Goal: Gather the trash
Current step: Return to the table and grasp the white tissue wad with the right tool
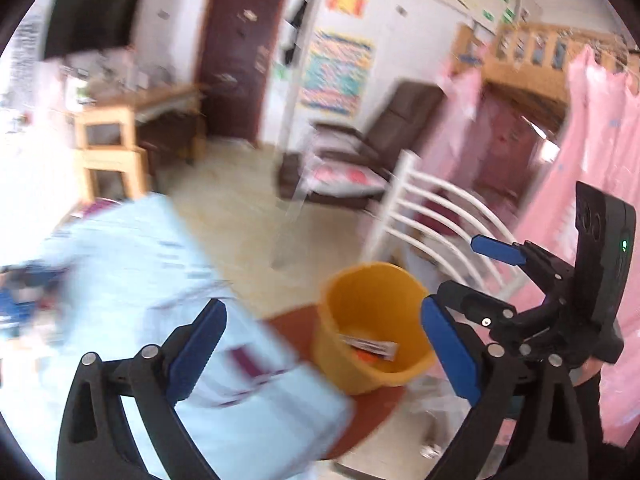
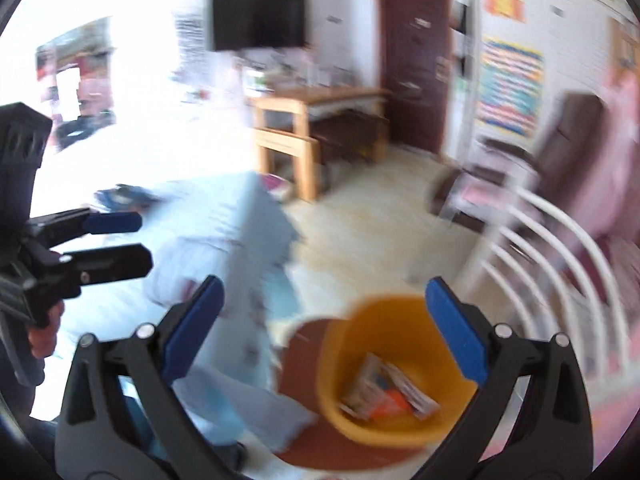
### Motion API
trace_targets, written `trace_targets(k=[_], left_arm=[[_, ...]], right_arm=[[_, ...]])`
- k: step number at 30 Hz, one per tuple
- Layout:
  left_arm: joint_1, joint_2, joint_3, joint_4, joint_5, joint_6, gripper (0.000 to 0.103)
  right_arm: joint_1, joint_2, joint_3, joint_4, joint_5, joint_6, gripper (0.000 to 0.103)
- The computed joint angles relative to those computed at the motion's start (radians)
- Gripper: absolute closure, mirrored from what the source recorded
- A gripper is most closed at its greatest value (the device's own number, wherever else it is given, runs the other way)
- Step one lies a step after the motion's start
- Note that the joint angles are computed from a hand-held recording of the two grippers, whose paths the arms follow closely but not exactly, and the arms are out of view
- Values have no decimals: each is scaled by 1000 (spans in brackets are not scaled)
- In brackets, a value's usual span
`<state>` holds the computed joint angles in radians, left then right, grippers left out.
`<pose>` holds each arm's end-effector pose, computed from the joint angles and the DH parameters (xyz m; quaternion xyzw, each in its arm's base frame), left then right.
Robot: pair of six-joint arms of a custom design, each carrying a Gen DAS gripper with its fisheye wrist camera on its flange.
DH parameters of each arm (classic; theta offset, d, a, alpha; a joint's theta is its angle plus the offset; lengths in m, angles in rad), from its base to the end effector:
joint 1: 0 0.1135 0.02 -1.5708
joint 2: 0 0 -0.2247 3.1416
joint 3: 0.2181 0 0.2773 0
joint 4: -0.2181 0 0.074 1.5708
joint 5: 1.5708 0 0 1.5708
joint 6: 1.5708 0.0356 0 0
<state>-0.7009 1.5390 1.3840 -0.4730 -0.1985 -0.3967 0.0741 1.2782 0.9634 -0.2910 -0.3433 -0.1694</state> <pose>0.2932 -0.2382 0.2916 0.0899 0.8831 -0.1604 0.4316 0.3178 0.0356 0.2407 -0.1847 0.8567 0.1294 0.4639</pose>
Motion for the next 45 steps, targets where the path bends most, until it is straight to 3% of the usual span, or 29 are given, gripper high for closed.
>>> trace_targets(k=[4,9,14,16,18,20,23,25,28,29,30,35,40,41,43,45], left_arm=[[89,-301,-226,-66,-69,-15,8],[261,-579,-392,-209,-100,35,8],[571,-769,-498,-317,18,165,8],[716,-811,-526,-334,113,241,8],[830,-811,-536,-335,216,294,8],[930,-807,-551,-325,312,338,8],[1018,-789,-559,-307,393,371,8],[1050,-791,-571,-301,432,383,8],[1026,-756,-583,-272,436,375,8],[1001,-750,-590,-262,414,364,8],[986,-734,-592,-251,394,361,8],[923,-638,-561,-219,292,352,8],[907,-509,-498,-201,332,332,9],[903,-464,-473,-202,332,333,10],[909,-378,-422,-221,377,347,25],[889,-331,-398,-220,342,362,25]], right_arm=[[200,108,123,12,16,49,6],[408,309,323,0,80,90,6],[574,543,515,-30,177,55,6],[600,636,595,-43,202,31,6],[625,723,698,-90,234,22,13],[636,825,830,-166,236,7,29],[639,981,1044,-299,239,-6,43],[633,1061,1168,-375,216,2,44],[634,1108,1248,-409,207,2,48],[637,1129,1284,-427,210,-3,65],[639,1151,1320,-450,208,-8,73],[642,1074,1206,-385,200,-30,79],[623,903,954,-288,161,-46,79],[614,871,915,-275,142,-45,79],[598,816,850,-250,120,-38,79],[583,761,788,-224,101,-38,79]])
